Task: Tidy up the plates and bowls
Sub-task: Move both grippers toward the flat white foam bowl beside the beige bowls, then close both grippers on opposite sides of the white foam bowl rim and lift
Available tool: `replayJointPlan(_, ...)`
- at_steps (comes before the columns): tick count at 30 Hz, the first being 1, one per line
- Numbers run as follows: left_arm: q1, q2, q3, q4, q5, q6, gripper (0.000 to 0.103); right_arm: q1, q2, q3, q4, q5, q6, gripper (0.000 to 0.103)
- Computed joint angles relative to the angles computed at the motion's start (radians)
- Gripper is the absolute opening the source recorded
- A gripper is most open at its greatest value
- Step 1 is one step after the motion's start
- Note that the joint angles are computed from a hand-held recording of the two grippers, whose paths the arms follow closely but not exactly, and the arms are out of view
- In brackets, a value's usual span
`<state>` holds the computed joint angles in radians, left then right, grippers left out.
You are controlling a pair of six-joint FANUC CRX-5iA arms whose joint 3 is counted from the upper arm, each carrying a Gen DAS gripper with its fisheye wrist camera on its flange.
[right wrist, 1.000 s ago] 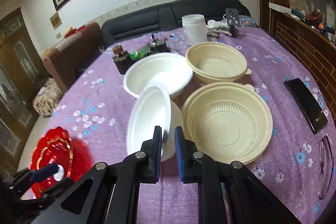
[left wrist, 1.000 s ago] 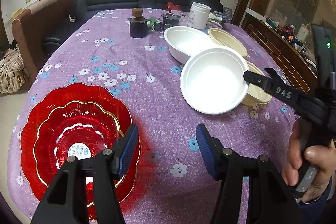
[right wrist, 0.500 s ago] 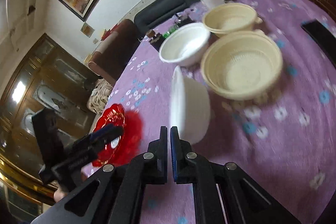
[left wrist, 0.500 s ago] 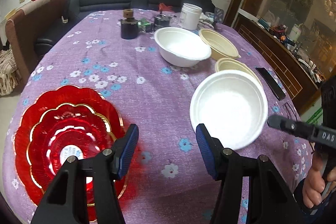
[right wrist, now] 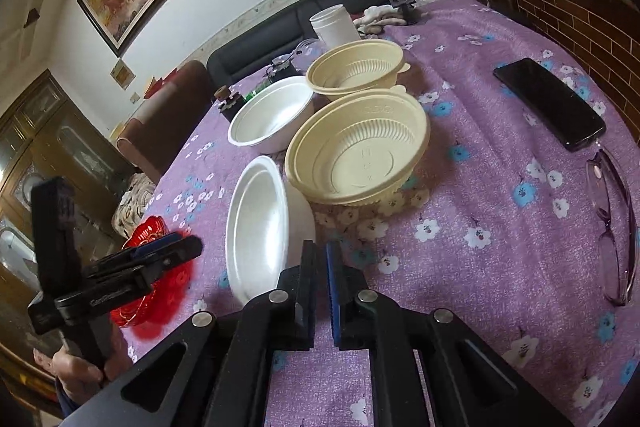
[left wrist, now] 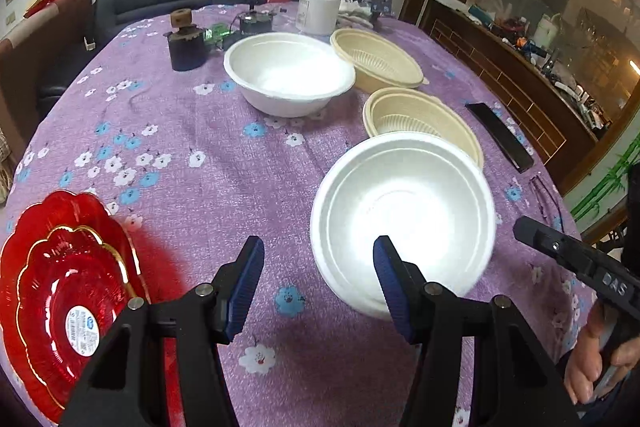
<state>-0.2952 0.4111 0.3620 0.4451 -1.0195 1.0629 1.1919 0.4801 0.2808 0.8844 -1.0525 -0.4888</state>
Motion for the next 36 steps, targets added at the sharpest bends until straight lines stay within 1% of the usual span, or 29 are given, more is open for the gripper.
replayJointPlan(3, 0.003, 0.011, -0.005, 0.033, -0.004, -0.017, 0.056, 0.0, 0.005, 0.005, 0.005, 0.001, 0.014, 0.007)
replayJointPlan(4, 0.004, 0.013, -0.011, 0.043, 0.002, -0.023, 0.056, 0.0, 0.008, 0.008, 0.009, 0.001, 0.02, 0.009)
replayJointPlan(6, 0.004, 0.02, -0.013, 0.056, 0.01, -0.032, 0.056, -0.001, 0.018, 0.022, 0.009, -0.002, 0.036, 0.016)
replayJointPlan(7, 0.002, 0.025, -0.012, 0.055, 0.015, -0.03, 0.056, -0.002, 0.023, 0.028, 0.008, -0.001, 0.041, 0.021)
replayJointPlan(10, -0.003, 0.048, 0.006, 0.04, 0.013, -0.009, 0.055, -0.008, 0.043, 0.051, -0.014, 0.0, 0.065, 0.022)
replayJointPlan(12, -0.006, 0.063, 0.014, 0.037, 0.002, -0.004, 0.044, -0.012, 0.057, 0.072, -0.036, -0.005, 0.089, 0.022)
replayJointPlan(13, -0.007, 0.071, 0.018, 0.044, -0.016, -0.012, 0.027, -0.015, 0.06, 0.074, -0.046, 0.002, 0.092, 0.021)
replayJointPlan(14, -0.007, 0.076, 0.017, 0.055, -0.035, -0.027, 0.015, -0.016, 0.06, 0.07, -0.05, 0.013, 0.088, 0.012)
replayJointPlan(15, -0.007, 0.071, 0.008, 0.058, -0.036, -0.036, 0.016, -0.017, 0.061, 0.069, -0.055, 0.022, 0.091, 0.01)
replayJointPlan(17, -0.011, 0.044, -0.023, 0.047, -0.008, -0.053, 0.016, -0.014, 0.064, 0.078, -0.061, 0.012, 0.092, 0.01)
replayJointPlan(19, -0.004, 0.019, -0.048, 0.053, -0.004, -0.066, 0.016, -0.012, 0.051, 0.065, -0.061, 0.033, 0.08, 0.01)
replayJointPlan(23, 0.027, -0.031, -0.084, 0.043, -0.061, -0.088, 0.016, -0.008, 0.007, 0.022, -0.085, 0.137, 0.085, 0.01)
replayJointPlan(25, 0.041, -0.052, -0.104, 0.036, -0.081, -0.1, 0.017, -0.007, 0.004, 0.034, -0.142, 0.165, 0.134, 0.012)
replayJointPlan(26, 0.048, -0.061, -0.113, 0.031, -0.083, -0.094, 0.017, -0.009, 0.004, 0.035, -0.157, 0.182, 0.143, 0.012)
replayJointPlan(27, 0.048, -0.071, -0.126, 0.024, -0.066, -0.092, 0.017, -0.009, 0.009, 0.039, -0.161, 0.186, 0.149, 0.012)
replayJointPlan(29, 0.044, -0.088, -0.144, -0.003, -0.018, -0.083, 0.022, -0.002, 0.052, 0.107, -0.174, 0.101, 0.199, 0.012)
replayJointPlan(30, 0.046, -0.09, -0.149, -0.004, -0.006, -0.074, 0.025, 0.004, 0.08, 0.152, -0.174, 0.038, 0.223, 0.013)
replayJointPlan(32, 0.053, -0.095, -0.166, 0.031, 0.004, -0.096, 0.037, 0.015, 0.118, 0.214, -0.162, -0.056, 0.256, 0.013)
replayJointPlan(34, 0.048, -0.104, -0.177, 0.026, 0.036, -0.095, 0.039, 0.023, 0.136, 0.245, -0.146, -0.108, 0.274, 0.013)
replayJointPlan(36, 0.046, -0.107, -0.187, 0.04, 0.054, -0.105, 0.04, 0.026, 0.139, 0.25, -0.137, -0.128, 0.274, 0.013)
